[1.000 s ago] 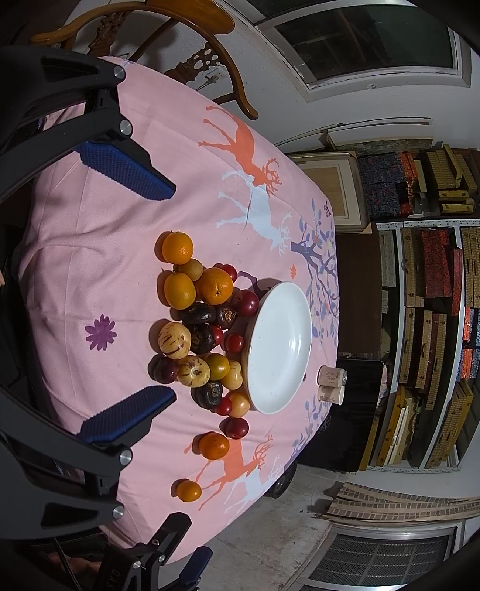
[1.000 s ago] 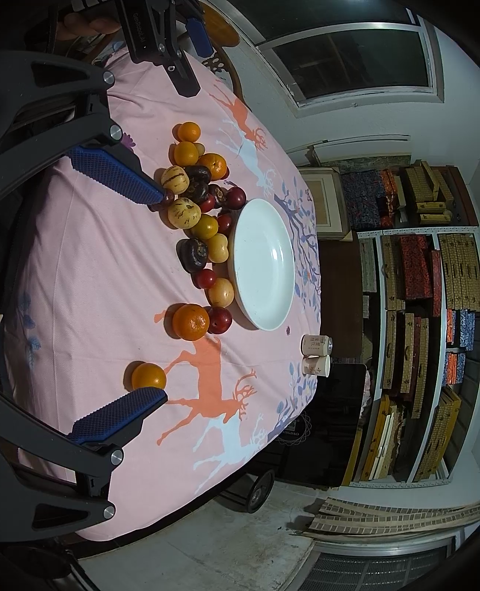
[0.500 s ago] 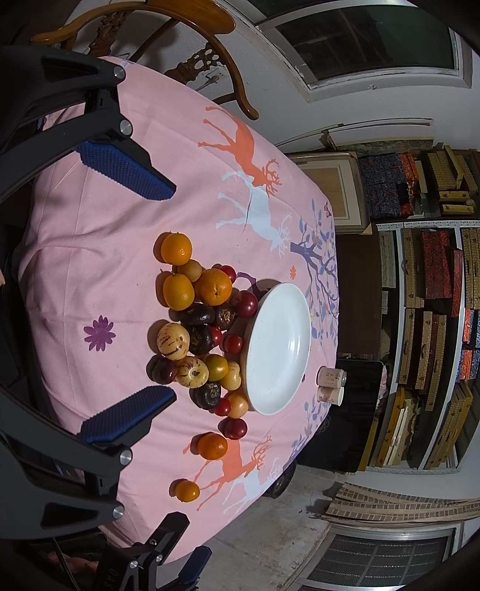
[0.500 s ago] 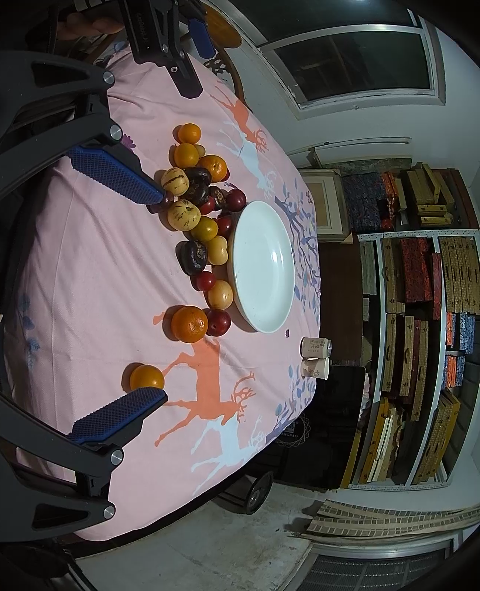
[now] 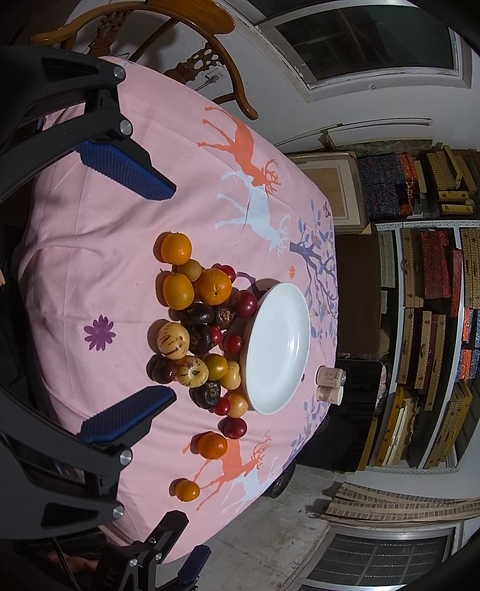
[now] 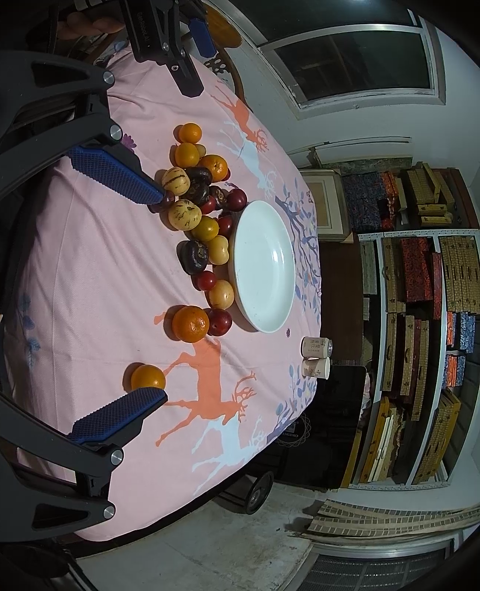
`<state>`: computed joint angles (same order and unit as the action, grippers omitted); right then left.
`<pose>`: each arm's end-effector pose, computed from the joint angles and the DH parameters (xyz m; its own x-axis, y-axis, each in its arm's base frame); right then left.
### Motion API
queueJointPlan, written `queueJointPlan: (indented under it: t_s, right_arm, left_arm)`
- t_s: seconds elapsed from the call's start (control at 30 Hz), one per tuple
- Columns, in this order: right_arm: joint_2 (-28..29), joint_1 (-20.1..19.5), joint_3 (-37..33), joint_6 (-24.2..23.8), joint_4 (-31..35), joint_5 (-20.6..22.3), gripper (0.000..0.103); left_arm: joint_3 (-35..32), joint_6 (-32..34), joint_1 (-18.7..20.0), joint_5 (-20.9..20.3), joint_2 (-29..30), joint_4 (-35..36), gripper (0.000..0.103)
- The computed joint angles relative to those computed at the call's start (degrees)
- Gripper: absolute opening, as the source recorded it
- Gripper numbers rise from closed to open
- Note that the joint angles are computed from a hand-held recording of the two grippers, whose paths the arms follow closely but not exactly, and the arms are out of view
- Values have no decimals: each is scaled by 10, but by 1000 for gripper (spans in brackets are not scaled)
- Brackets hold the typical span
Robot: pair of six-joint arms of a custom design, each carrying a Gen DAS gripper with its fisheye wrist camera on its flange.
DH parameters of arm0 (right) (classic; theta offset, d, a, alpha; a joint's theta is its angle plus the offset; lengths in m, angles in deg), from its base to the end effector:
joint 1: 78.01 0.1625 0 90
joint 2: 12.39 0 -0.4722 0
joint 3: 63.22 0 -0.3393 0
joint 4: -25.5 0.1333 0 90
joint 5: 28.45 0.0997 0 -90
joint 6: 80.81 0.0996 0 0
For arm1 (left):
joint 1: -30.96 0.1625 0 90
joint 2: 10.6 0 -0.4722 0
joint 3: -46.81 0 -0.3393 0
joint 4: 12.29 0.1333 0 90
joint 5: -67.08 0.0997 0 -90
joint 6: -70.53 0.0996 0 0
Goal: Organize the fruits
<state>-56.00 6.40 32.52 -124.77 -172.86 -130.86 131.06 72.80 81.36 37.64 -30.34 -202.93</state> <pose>0.0445 -0.6941 0.2492 -0.7247 -0.1876 0.6630 -0.6237 0.5877 -0.5155 -0.2766 -0.6795 0.0350 -0.6851 -0.0576 -0.7262 0.5424 0.6251 -0.5613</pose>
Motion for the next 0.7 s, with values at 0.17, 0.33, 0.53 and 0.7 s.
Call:
queueJointPlan:
  t_s: [0.17,0.33,0.53,0.7]
  right_arm:
    - [-1,0,1,0,1,1,99]
    - [-2,0,1,-1,3,3,99]
    - [-1,0,1,-1,2,3,99]
    - [1,-2,-6,0,17,2,99]
  left_arm:
    - [-1,1,0,0,0,0,99]
    - [-2,1,0,-1,1,0,99]
    - [-4,1,1,-1,1,1,99]
    - [-15,-3,4,-6,3,23,99]
